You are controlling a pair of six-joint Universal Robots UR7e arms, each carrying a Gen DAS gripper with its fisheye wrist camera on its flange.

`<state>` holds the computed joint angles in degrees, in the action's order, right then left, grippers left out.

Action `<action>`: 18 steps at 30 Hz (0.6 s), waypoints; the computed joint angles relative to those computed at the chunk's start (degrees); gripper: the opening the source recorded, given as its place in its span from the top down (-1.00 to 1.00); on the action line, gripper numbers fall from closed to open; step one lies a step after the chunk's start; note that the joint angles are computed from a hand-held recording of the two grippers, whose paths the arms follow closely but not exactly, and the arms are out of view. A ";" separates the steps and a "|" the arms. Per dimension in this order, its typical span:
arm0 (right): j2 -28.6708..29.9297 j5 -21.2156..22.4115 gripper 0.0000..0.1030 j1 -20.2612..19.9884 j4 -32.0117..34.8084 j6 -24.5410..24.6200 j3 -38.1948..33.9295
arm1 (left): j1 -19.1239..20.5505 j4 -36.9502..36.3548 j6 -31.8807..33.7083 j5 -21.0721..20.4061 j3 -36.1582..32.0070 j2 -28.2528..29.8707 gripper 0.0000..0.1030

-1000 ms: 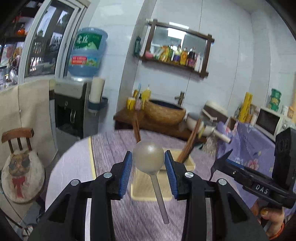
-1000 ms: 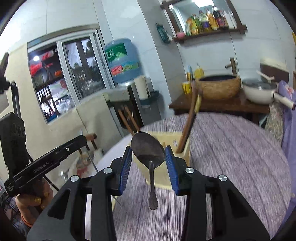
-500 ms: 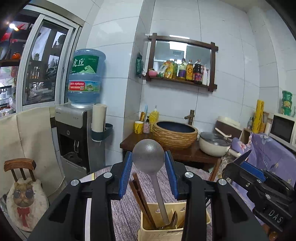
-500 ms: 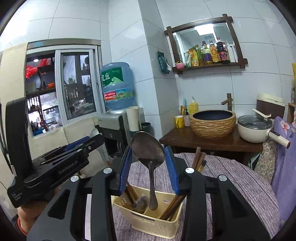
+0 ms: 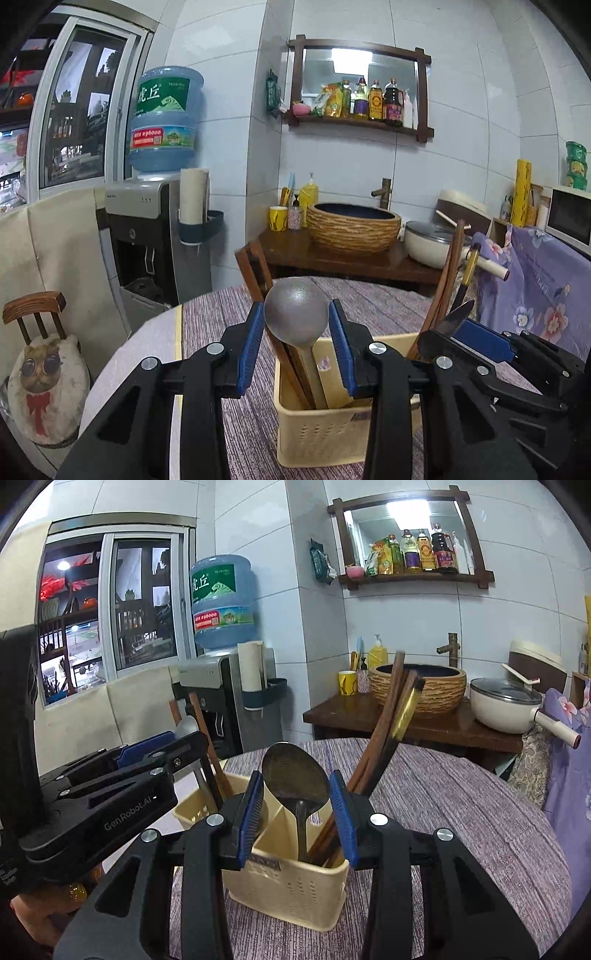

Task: Organize utensils

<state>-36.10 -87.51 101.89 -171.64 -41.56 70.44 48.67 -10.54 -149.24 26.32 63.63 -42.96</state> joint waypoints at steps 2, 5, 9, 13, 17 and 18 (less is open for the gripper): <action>0.04 -0.44 0.27 -0.16 0.33 0.00 0.17 | 0.48 1.82 -1.75 0.39 -0.42 0.22 0.30; 0.20 -1.00 0.27 -0.45 0.85 -0.56 0.22 | 0.76 3.29 -2.83 0.33 -0.54 0.40 0.30; 0.30 -1.21 0.26 -0.87 0.62 -0.25 0.46 | 0.82 4.63 -3.13 -0.02 -0.79 0.88 0.29; -0.03 -0.61 0.26 -1.11 0.80 0.26 0.66 | 0.68 5.11 -4.18 0.12 -0.27 0.49 0.29; -1.45 0.59 0.17 -1.17 0.03 0.16 2.25 | 0.01 4.90 -4.81 0.11 1.15 -0.67 0.12; -1.97 0.85 0.14 -1.24 -0.36 0.29 2.89 | -0.16 4.68 -4.99 0.06 1.70 -1.04 0.01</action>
